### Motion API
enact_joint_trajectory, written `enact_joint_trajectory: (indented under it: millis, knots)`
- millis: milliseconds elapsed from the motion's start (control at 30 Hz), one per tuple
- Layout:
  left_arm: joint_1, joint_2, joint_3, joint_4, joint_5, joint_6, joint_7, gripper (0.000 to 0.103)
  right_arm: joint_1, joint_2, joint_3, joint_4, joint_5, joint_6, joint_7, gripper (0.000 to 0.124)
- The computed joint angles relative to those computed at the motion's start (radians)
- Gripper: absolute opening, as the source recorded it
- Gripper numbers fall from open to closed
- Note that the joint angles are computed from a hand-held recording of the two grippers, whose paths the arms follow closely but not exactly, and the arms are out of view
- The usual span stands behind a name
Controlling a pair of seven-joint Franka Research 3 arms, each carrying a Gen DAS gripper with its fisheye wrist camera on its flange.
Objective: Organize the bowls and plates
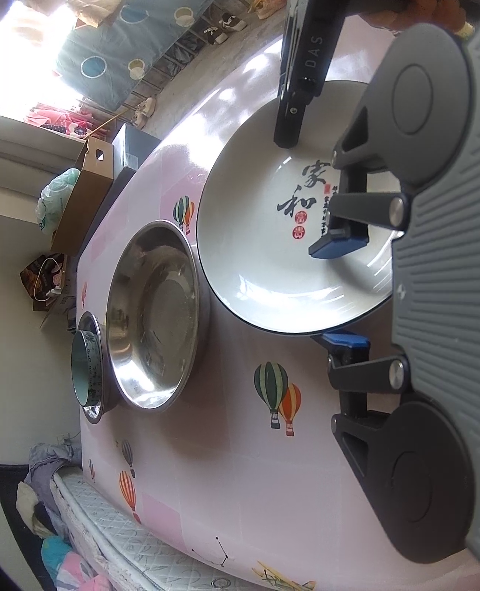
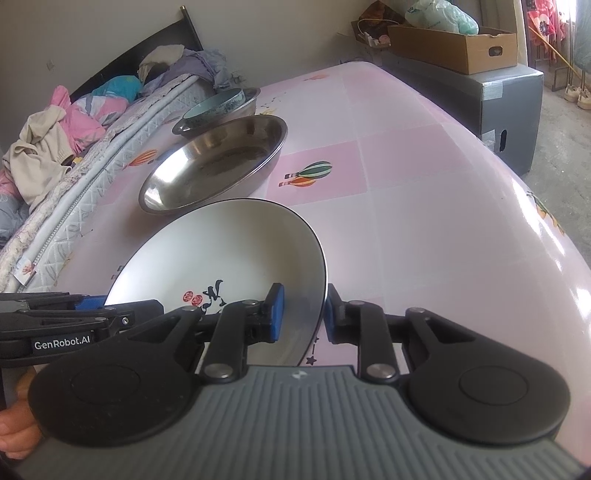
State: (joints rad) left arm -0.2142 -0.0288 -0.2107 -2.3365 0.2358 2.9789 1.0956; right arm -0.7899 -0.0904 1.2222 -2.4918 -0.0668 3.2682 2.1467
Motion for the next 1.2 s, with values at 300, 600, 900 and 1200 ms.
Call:
enact_joint_trajectory:
  millis: [300, 600, 900, 1200]
  knots:
    - [-0.001, -0.007, 0.001, -0.005, -0.014, -0.004, 0.007, 0.041, 0.045, -0.004, -0.049, 0.004, -0.032, -0.015, 0.023, 0.022]
    - [-0.004, -0.018, 0.001, -0.016, -0.027, -0.003, 0.013, 0.04, 0.168, -0.007, -0.182, 0.006, -0.107, -0.03, 0.089, 0.022]
    - [-0.001, -0.04, 0.0, -0.034, 0.004, 0.01, -0.014, 0.039, 0.239, -0.02, -0.261, -0.001, -0.162, -0.027, 0.139, 0.022]
    - [0.0, -0.069, 0.001, -0.053, 0.031, 0.02, -0.04, 0.039, 0.363, -0.055, -0.368, -0.028, -0.086, -0.016, 0.081, 0.022]
